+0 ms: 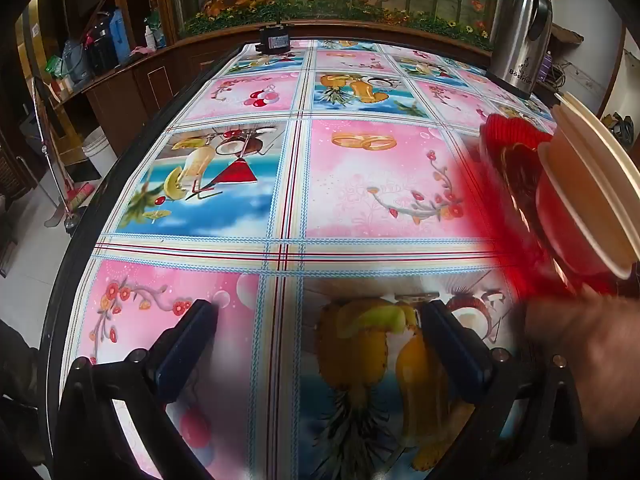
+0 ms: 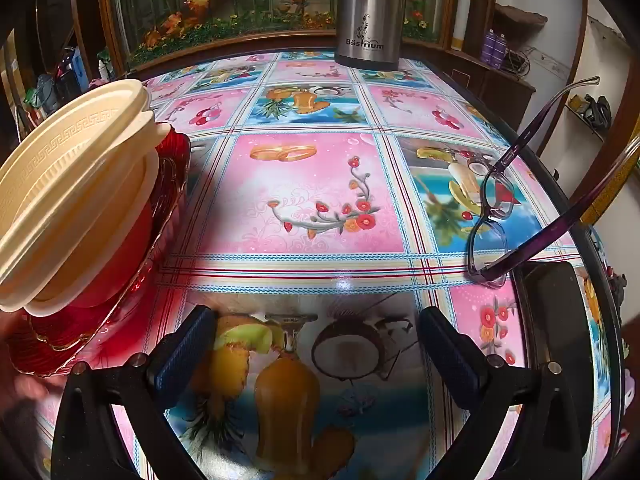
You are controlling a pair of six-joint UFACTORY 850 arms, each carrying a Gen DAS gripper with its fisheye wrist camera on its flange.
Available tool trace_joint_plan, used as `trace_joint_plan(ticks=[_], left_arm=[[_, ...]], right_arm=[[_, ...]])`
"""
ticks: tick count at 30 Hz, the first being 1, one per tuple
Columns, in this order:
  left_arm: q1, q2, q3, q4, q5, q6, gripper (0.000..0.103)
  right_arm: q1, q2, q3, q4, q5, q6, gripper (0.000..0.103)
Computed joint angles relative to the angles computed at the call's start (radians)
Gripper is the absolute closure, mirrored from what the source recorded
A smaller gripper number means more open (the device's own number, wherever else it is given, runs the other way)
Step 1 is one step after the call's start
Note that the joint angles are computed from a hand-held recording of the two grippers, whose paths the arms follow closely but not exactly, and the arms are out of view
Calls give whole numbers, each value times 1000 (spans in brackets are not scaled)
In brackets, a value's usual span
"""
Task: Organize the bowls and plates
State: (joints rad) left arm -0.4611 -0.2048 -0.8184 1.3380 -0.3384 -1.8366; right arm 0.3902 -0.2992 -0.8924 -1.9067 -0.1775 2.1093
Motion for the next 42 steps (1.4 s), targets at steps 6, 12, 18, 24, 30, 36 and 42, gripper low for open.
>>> trace_joint_plan(ticks=[6,12,18,24,30,36,42], left_arm=[[0,0,0,1,1,-1,0],[0,0,0,0,2,-1,0],[0,0,0,0,2,-1,0],[0,0,0,0,2,-1,0],[0,0,0,0,2,-1,0],[1,0,0,1,2,-2,0],[1,0,1,2,2,-3,0]], right_arm=[[-4,4,4,0,6,-1,1],[-3,11,14,-24,2,22,1],[-1,7,9,-114,27,64,1],[5,-8,-9,-103,28,58,1],[5,-6,-7,-108,28,62,1],[5,-9,-9,-110,27,64,1],[5,-9,-9,-110,27,64,1]])
